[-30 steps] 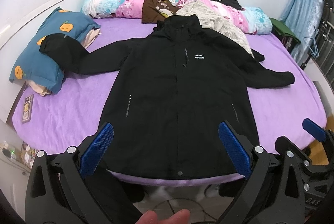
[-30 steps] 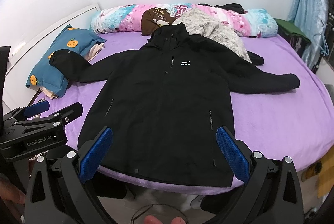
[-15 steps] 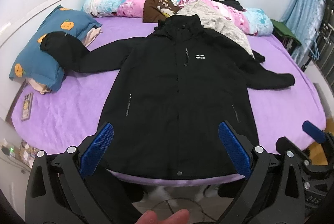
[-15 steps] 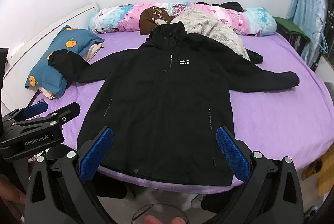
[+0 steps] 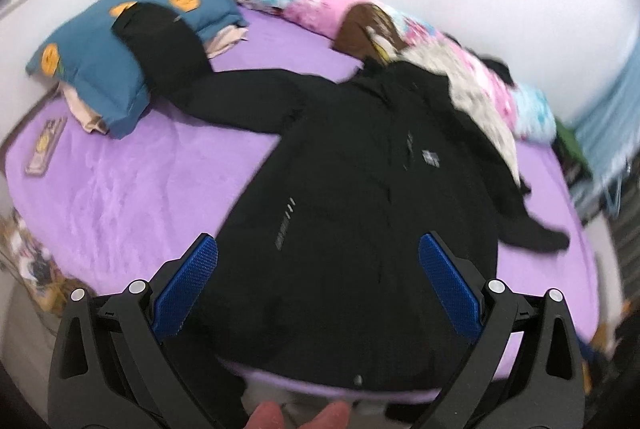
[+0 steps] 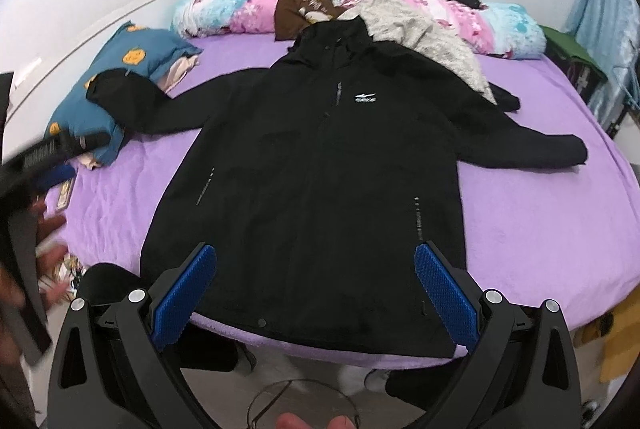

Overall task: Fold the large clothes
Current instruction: 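Move the left tool to the jacket sleeve cuff near the blue pillow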

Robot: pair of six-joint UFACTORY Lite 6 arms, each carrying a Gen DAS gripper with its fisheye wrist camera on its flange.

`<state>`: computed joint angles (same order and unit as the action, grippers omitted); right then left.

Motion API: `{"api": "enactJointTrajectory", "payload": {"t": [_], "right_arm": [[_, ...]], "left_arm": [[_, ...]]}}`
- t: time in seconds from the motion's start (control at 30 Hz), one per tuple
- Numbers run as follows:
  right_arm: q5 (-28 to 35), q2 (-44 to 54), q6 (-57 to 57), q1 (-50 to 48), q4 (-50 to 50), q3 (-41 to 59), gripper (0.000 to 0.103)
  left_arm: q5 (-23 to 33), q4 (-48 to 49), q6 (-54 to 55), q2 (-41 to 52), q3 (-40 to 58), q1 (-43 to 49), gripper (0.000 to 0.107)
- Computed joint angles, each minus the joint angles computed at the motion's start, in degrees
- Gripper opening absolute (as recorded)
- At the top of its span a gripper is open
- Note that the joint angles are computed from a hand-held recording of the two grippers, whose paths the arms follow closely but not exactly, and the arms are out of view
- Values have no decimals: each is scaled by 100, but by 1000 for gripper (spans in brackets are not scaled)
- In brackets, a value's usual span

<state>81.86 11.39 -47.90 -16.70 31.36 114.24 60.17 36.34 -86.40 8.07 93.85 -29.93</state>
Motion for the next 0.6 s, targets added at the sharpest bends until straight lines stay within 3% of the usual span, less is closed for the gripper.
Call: {"api": "enactJointTrajectory", "payload": {"t": [0.1,0.23,0.37,0.5,0.6], "right_arm": [[-329,-20,212,464,-305,-243,98],[-598,271,625,911,-483,-77,98],[-845,734,1050,1404,-620,417,98],[-1139,1390,1385,2109,-877,1182,98],[-843,2352,1802,2585,-951,2558,98]], "left_arm": [[-948,-124,115,-641,-921,1115,97],[-2057,-414,673,-936,-1463,2481,97],[-3156,-1977,2638,-612,-1455,3905,97],[-3802,-3446,4579,25,-1205,4784,97],[-4198,-4654,6092,680,-854,5365,97]]}}
